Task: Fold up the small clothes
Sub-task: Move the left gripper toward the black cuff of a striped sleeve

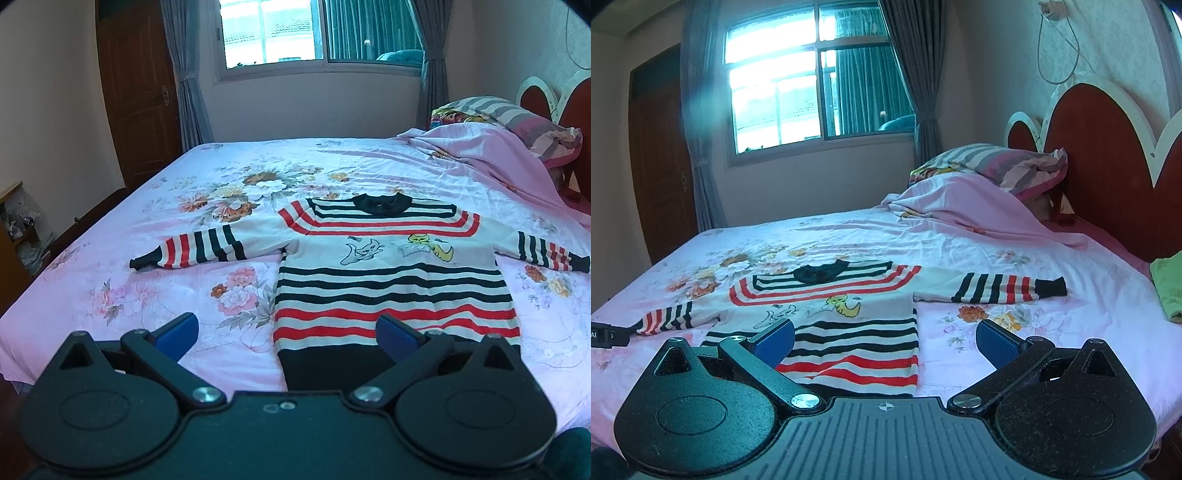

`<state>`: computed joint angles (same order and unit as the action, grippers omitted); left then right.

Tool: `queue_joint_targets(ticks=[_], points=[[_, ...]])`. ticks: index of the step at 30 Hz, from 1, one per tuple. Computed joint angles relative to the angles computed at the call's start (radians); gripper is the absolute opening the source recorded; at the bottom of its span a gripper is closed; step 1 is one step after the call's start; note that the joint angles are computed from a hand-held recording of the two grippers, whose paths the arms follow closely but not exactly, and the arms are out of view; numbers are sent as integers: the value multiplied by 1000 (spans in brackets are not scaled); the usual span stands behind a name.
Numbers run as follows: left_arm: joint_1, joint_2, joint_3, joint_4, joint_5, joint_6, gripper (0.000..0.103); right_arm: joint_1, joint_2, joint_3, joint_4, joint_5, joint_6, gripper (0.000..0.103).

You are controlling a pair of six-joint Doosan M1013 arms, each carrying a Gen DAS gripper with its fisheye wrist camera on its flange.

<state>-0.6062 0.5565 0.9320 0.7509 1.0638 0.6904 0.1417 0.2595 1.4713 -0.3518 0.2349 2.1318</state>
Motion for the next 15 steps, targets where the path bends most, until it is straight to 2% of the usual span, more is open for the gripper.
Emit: queue_joint_targets(ticks=[11, 15], points=[[32, 32, -35, -20, 40, 2, 100, 9, 42, -48, 76, 19, -118, 103], [56, 49, -56, -55, 57, 5, 96, 14, 66, -76, 121, 28, -176, 103]])
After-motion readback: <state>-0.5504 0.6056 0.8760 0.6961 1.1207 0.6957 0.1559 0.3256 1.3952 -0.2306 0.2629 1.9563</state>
